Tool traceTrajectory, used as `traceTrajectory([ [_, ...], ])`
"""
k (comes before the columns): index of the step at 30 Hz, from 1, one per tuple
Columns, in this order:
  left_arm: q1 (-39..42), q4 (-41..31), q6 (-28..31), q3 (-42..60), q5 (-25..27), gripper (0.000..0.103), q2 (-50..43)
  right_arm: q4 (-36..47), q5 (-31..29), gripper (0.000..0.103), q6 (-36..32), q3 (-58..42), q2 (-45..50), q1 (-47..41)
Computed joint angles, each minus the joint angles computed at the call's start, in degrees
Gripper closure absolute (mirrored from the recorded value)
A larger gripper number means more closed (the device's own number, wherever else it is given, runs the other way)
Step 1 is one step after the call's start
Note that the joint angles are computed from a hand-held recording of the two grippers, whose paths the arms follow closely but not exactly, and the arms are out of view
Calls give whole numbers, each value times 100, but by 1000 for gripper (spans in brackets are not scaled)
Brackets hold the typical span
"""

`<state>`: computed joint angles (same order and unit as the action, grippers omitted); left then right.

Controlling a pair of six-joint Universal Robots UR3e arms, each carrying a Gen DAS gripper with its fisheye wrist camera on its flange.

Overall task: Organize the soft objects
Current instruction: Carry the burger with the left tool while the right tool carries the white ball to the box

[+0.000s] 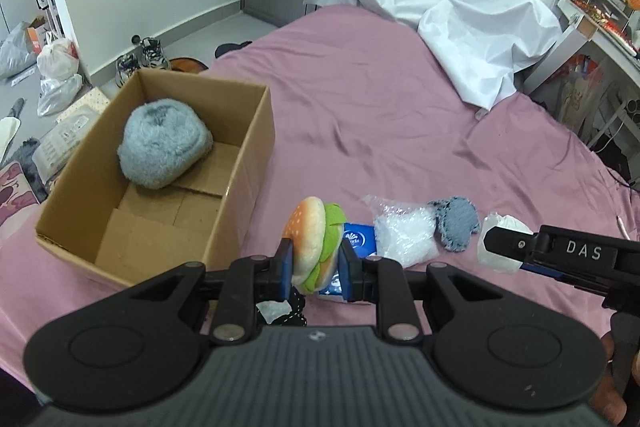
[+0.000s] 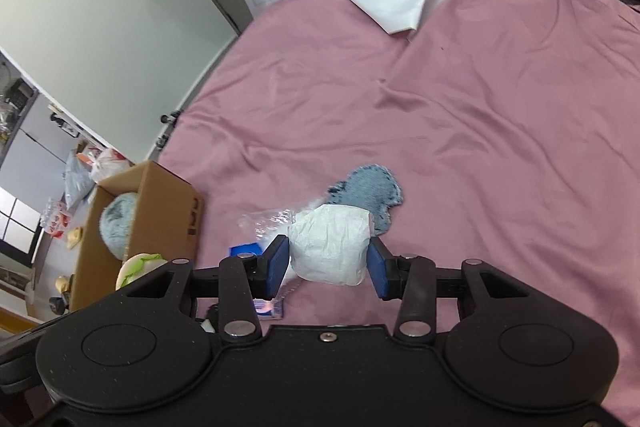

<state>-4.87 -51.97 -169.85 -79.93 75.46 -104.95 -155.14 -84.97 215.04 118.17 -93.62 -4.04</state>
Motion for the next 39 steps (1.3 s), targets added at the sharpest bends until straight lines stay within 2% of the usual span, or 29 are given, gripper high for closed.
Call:
traceTrajectory([
  [15, 157, 37, -30, -81, 46, 81, 486, -514, 4, 61, 0, 209, -561, 108],
  [26, 410, -114, 41, -35, -52, 81, 681, -492, -313, 60, -18, -35, -541, 437],
  [39, 878, -301, 146, 251, -328, 81, 639, -655, -320, 60, -59, -434, -245, 772],
])
